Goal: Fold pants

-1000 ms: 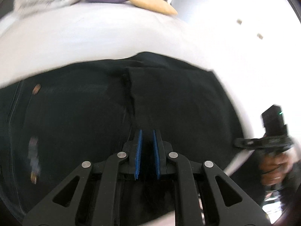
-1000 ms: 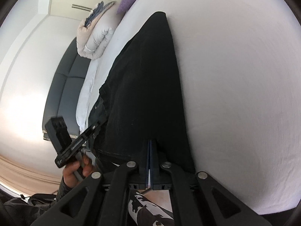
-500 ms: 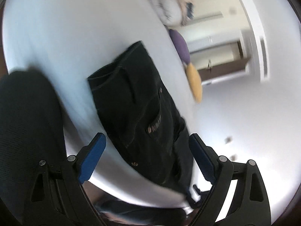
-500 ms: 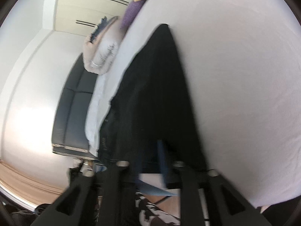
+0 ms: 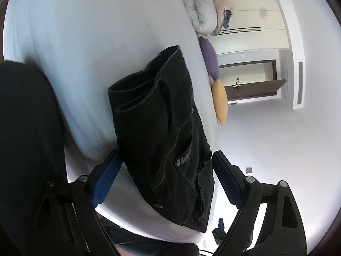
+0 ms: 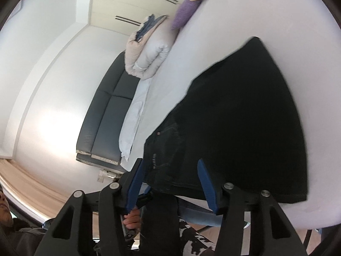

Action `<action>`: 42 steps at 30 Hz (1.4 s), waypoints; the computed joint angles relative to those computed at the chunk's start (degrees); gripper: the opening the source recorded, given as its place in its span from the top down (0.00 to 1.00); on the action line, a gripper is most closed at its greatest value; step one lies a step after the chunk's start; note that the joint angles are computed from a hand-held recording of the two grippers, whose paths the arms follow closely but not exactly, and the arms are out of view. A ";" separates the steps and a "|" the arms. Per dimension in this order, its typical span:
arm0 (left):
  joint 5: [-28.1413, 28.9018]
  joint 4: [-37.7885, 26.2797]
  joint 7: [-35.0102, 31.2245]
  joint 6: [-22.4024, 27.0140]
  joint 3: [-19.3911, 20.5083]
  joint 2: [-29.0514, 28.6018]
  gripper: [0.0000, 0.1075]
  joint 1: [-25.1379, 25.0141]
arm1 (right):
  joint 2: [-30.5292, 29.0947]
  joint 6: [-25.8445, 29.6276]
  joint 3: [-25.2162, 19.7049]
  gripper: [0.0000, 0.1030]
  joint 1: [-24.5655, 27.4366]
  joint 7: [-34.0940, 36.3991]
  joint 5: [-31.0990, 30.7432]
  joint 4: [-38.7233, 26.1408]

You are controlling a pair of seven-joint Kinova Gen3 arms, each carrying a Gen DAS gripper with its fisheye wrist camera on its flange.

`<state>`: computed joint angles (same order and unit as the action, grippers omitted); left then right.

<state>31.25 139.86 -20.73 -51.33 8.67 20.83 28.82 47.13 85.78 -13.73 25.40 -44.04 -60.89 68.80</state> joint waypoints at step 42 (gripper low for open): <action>-7.83 -1.59 3.94 -3.71 -0.52 3.86 0.70 -5.32 | 1.20 -1.67 0.16 0.77 -20.16 -9.96 15.60 -17.04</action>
<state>23.42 138.27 -16.79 -55.04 8.15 24.69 23.51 48.33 84.11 -13.57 5.25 -54.00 -45.29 51.77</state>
